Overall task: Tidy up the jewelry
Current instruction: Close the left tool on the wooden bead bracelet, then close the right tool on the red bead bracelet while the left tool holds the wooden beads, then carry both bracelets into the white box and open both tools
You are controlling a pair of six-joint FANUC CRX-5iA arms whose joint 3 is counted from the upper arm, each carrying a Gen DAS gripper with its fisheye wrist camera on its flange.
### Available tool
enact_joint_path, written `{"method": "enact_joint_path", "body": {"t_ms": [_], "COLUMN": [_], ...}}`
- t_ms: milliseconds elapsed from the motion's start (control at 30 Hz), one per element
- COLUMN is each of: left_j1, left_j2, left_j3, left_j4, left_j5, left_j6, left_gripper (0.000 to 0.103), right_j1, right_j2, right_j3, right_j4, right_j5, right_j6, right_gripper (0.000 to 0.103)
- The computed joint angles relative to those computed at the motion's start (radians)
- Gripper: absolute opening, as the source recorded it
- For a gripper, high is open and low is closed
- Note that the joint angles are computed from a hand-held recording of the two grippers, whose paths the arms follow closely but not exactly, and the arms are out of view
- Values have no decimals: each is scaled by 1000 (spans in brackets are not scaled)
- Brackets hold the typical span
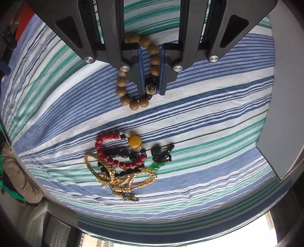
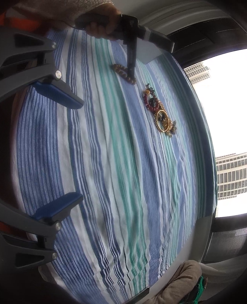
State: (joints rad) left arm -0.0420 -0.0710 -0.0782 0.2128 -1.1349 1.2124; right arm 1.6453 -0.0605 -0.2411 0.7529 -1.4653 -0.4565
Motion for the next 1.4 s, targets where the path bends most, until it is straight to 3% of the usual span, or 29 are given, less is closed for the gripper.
{"method": "enact_joint_path", "body": {"t_ms": [133, 233, 300, 400, 467, 533, 633, 700, 867, 933, 1000, 1200, 1300, 1400], "left_j1": [96, 185, 241, 306, 342, 373, 420, 450, 519, 542, 581, 743, 876, 1012], "left_j2": [-62, -130, -169, -214, -241, -265, -288, -303, -334, -343, -354, -399, -412, -421], "left_j3": [-74, -134, -166, -200, -220, -236, -252, -262, -277, -283, -291, -284, -246, -202], "left_j4": [161, 275, 337, 392, 418, 433, 450, 459, 469, 477, 502, 643, 697, 699], "left_j5": [-14, -42, -65, -94, -110, -122, -154, -170, -209, -219, -248, -376, -439, -452], "left_j6": [-33, -76, -96, -110, -120, -128, -142, -157, -185, -188, -199, -248, -284, -318], "left_gripper": [12, 12, 12, 12, 12, 12, 12, 12, 12, 12, 12, 12, 12, 12], "right_j1": [1, -30, -84, -231, -343, -441, -542, -575, -596, -589, -579, -556, -525, -490], "right_j2": [-3, -26, -45, -49, 14, 108, 295, 410, 643, 689, 716, 574, 525, 524], "right_j3": [9, 11, 17, 53, 153, 293, 564, 724, 1054, 1114, 1152, 987, 985, 1045], "right_j4": [19, 44, 63, 19, -100, -272, -501, -568, -598, -583, -552, -522, -509, -500], "right_j5": [-5, 48, 138, 372, 476, 524, 431, 334, 89, 35, -6, 148, 221, 287], "right_j6": [25, 77, 142, 305, 490, 693, 962, 1054, 1163, 1161, 1151, 1068, 1063, 1083], "right_gripper": [91, 91, 91, 88, 68, 57, 46, 45, 40, 37, 19, 18, 18, 18]}}
